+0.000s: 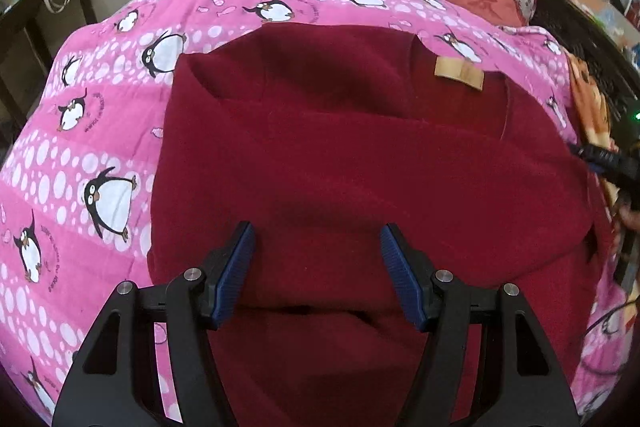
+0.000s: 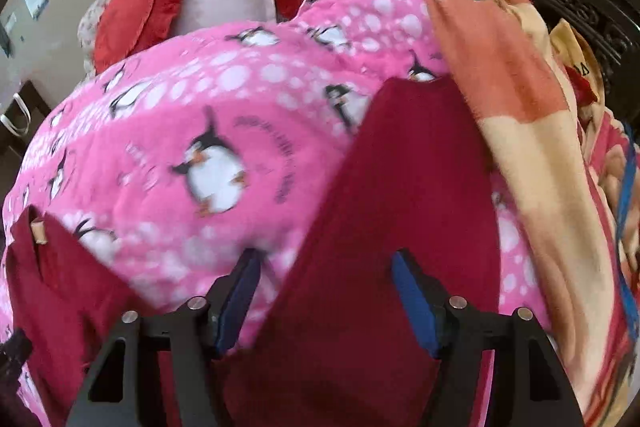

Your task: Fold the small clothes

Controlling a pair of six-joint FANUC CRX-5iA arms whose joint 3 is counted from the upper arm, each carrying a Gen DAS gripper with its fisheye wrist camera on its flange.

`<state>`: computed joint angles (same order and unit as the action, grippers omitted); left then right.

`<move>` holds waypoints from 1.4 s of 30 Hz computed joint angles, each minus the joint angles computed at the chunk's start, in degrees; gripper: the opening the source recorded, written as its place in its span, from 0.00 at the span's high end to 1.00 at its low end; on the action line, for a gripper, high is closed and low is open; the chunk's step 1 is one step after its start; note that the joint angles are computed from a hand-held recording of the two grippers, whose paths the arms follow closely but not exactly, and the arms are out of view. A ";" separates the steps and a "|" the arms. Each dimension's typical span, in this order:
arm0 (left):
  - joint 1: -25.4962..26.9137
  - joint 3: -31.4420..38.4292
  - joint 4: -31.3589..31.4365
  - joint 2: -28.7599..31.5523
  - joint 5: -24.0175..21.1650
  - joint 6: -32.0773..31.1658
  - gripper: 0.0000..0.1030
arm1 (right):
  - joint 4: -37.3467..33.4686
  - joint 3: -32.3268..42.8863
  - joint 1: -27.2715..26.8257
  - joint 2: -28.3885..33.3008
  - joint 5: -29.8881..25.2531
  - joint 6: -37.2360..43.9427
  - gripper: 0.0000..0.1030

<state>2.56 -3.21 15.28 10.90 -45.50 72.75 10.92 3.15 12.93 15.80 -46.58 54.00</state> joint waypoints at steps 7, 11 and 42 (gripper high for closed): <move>1.75 -0.62 3.50 -0.24 -0.23 -0.85 0.37 | -12.67 -2.91 -2.61 -7.40 4.50 6.25 0.91; 3.62 -1.83 5.60 -1.91 0.38 -1.30 0.37 | -17.70 -2.04 -0.20 -11.58 6.53 12.49 0.91; 3.03 2.43 11.35 3.17 1.07 -0.53 0.37 | -39.39 -4.17 10.45 -14.68 0.23 28.42 0.53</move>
<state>5.59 -0.78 26.64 14.07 -44.43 72.22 -28.47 -1.02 23.39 1.11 -46.35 82.42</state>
